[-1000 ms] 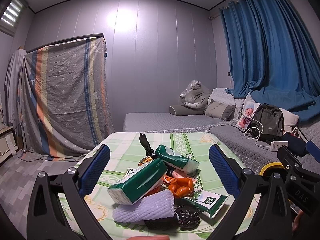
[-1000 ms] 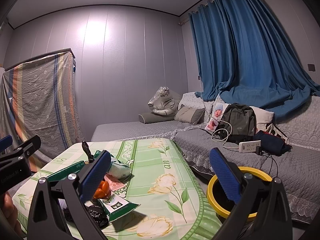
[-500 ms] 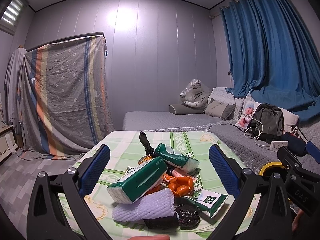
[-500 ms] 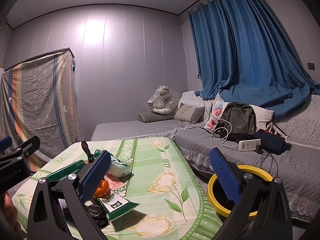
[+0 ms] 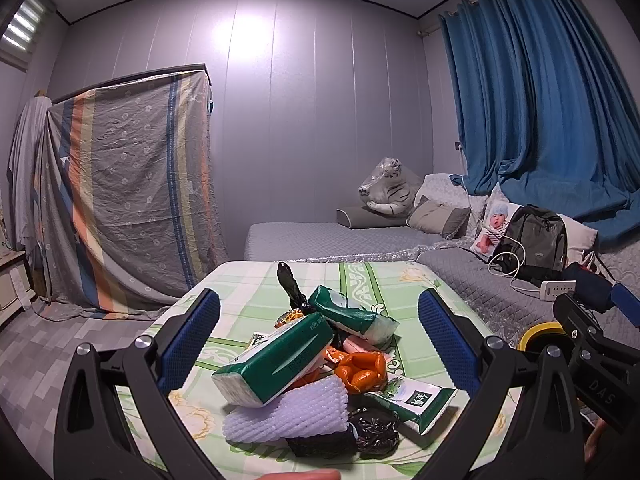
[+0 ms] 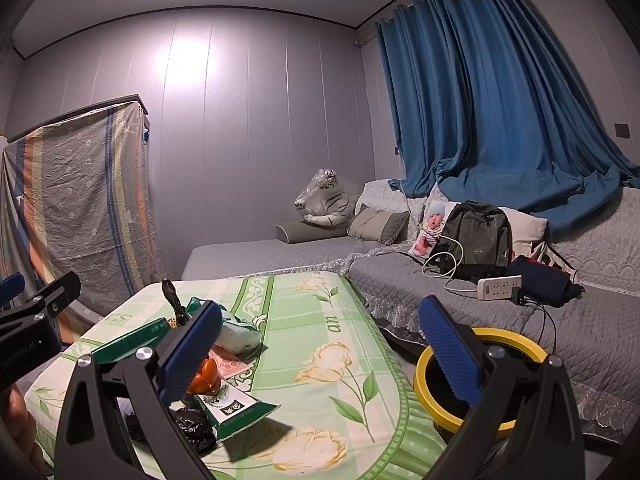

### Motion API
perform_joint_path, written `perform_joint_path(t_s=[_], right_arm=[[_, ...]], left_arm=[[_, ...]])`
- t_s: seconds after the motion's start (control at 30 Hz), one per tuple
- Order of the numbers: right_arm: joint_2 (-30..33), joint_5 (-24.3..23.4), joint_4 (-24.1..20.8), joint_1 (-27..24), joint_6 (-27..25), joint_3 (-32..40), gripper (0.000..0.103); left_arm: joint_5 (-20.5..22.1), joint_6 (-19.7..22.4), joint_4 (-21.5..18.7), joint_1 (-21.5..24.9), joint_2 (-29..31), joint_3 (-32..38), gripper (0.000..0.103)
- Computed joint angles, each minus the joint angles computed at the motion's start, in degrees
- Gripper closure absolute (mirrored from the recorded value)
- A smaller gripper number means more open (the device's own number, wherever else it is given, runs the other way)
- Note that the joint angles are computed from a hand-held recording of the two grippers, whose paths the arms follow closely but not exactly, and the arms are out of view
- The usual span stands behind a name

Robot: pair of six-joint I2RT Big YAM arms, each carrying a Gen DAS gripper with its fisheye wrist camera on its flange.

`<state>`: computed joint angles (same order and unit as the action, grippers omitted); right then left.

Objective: Collect trash

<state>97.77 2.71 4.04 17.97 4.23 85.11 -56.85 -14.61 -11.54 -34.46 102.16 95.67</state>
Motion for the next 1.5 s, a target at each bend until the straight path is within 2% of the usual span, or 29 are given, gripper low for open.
perform_joint_path(t_s=[0.57, 0.7, 0.77, 0.83, 0.93, 1.0, 1.03, 1.07, 1.1, 1.13, 1.2, 1.23, 1.4, 1.5], right_arm=[[0.22, 0.02, 0.16, 0.05, 0.25, 0.06, 0.008], [0.33, -0.89, 0.84, 0.04, 0.04, -0.19, 0.008], [0.79, -5.01, -0.18, -0.38, 0.05, 0.62, 0.008], [1.94, -8.58, -3.26, -0.68, -0.66, 3.16, 0.008], [4.37, -15.12, -7.74, -1.29, -2.13, 6.97, 0.008], [6.68, -24.38, -11.16, -2.37, -2.55, 9.76, 0.008], [8.16, -29.56, -14.21, -3.02, -3.22, 12.09, 0.008], [9.80, -30.39, -20.14, -2.82, -5.60, 15.27, 0.008], [11.66, -30.50, -26.61, -2.47, -8.63, 18.84, 0.008], [12.82, -31.09, -30.37, -2.39, -10.47, 20.97, 0.008], [16.49, -32.26, -40.74, -1.90, -15.44, 27.20, 0.008], [18.49, -32.42, -45.77, -1.41, -18.08, 30.45, 0.008], [26.97, -29.80, -61.89, -0.47, -26.67, 44.90, 0.008], [32.42, -27.70, -69.47, -0.38, -32.00, 54.08, 0.008]], left_arm=[[0.06, -0.32, -0.52, -0.02, 0.19, 0.28, 0.008], [0.26, -1.31, -1.74, 0.25, 0.11, 0.33, 0.008], [1.81, -2.64, -2.95, 0.70, -0.25, 0.17, 0.008], [3.48, -3.86, -3.94, 1.35, -0.89, -0.48, 0.008], [4.09, -2.23, -3.43, 2.33, -1.92, -2.46, 0.008], [5.69, -3.01, -3.45, 3.31, -3.15, -4.30, 0.008], [8.53, -4.41, -3.29, 4.31, -4.60, -6.37, 0.008], [10.18, -5.92, -4.16, 5.10, -5.30, -7.15, 0.008], [11.58, -7.42, -5.14, 5.89, -5.96, -7.95, 0.008], [13.11, -8.78, -6.29, 6.71, -6.54, -8.62, 0.008], [18.84, -10.90, -8.45, 8.88, -7.78, -10.08, 0.008], [23.32, -11.91, -8.78, 10.22, -8.67, -11.38, 0.008], [31.23, -15.04, -6.61, 13.25, -10.48, -15.52, 0.008], [36.32, -16.74, -7.92, 14.97, -10.54, -16.52, 0.008]])
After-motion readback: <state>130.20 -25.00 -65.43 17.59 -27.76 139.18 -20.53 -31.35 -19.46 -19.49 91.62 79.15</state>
